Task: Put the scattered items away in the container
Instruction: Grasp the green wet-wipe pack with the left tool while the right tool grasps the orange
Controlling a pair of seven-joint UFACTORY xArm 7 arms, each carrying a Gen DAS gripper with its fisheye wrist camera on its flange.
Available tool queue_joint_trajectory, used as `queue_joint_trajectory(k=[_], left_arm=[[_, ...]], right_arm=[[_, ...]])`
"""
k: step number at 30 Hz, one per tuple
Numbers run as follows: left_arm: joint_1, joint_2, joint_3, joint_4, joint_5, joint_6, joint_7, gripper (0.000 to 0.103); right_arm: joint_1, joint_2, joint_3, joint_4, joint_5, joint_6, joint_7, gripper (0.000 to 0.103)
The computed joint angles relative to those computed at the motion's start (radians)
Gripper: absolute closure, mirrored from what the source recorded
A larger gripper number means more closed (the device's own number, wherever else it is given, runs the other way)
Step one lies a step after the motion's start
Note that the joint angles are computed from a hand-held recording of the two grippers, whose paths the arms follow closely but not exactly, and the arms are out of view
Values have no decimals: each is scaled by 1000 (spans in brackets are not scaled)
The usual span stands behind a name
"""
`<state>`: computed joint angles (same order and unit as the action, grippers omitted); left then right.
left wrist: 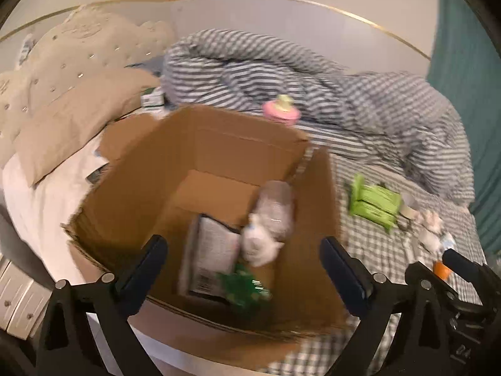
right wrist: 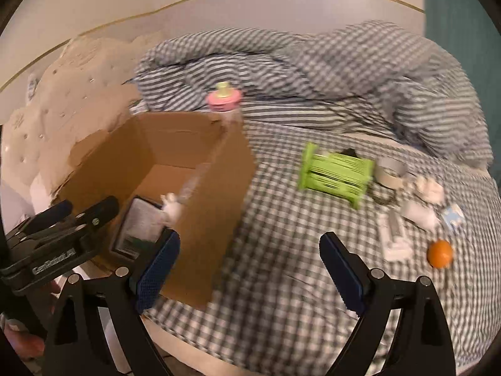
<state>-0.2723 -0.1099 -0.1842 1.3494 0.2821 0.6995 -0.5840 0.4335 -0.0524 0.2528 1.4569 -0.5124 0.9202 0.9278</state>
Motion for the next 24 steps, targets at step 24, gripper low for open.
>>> queue_joint_trajectory(k=[24], left_arm=[[-330, 327, -31, 306, 215, 107, -140, 0]], right_arm=[[-351, -618, -42, -661, 186, -63, -3, 12]])
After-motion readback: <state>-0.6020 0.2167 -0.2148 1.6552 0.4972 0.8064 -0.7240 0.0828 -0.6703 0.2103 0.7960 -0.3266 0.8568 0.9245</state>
